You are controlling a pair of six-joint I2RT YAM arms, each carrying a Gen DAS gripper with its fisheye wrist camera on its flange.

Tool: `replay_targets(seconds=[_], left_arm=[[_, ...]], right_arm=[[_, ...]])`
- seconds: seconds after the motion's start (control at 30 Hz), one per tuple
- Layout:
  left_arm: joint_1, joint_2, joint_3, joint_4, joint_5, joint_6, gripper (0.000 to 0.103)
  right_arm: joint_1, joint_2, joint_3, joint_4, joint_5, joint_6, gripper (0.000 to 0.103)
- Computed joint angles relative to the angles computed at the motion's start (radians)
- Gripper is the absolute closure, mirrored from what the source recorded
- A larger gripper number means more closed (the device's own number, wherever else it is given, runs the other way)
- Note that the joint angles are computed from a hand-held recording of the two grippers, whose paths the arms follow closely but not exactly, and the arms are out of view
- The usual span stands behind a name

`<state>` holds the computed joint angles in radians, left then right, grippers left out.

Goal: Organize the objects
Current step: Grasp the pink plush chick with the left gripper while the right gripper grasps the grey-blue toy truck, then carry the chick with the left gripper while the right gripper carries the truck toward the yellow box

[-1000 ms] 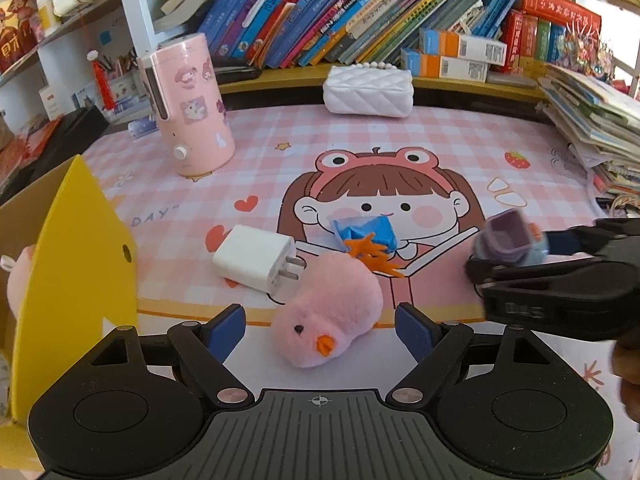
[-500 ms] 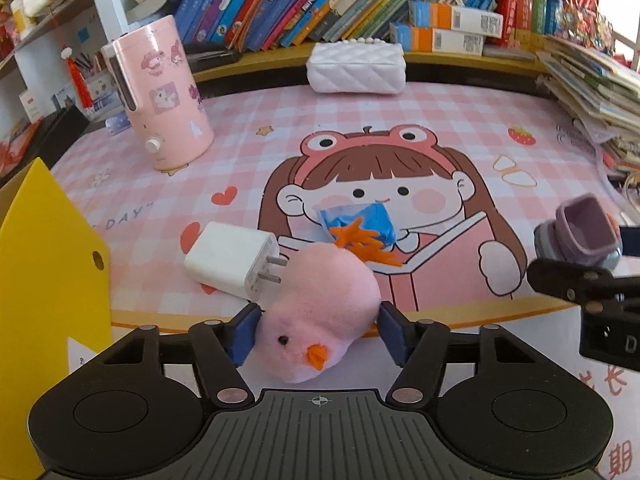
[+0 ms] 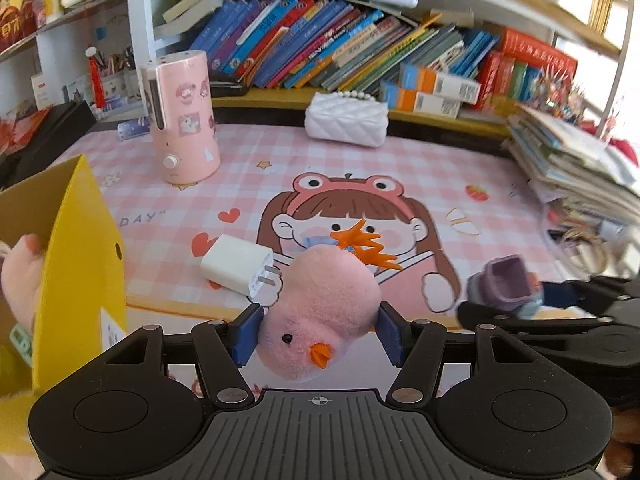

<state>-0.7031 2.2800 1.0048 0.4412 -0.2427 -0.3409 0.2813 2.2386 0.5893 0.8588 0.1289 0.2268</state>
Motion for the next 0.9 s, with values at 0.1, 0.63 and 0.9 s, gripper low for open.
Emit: replay_targets(seconds=[0.1, 0.63, 0.9], left_arm=[[-0.011, -0.033, -0.058, 0.039, 0.000, -0.011, 0.043], [-0.017, -0.184, -0.390, 0.287, 0.004, -0.033, 0.043], [0.023, -0.265, -0.576, 0.398, 0.029, -0.011, 0.043]], right_arm=[[0.020, -0.009, -0.017, 0.010, 0.015, 0.016, 0.042], [0.234, -0.098, -0.139, 0.029, 0.193, 0.126, 0.042], [0.415, -0.136, -0.151, -0.048, 0.321, 0.260, 0.042]])
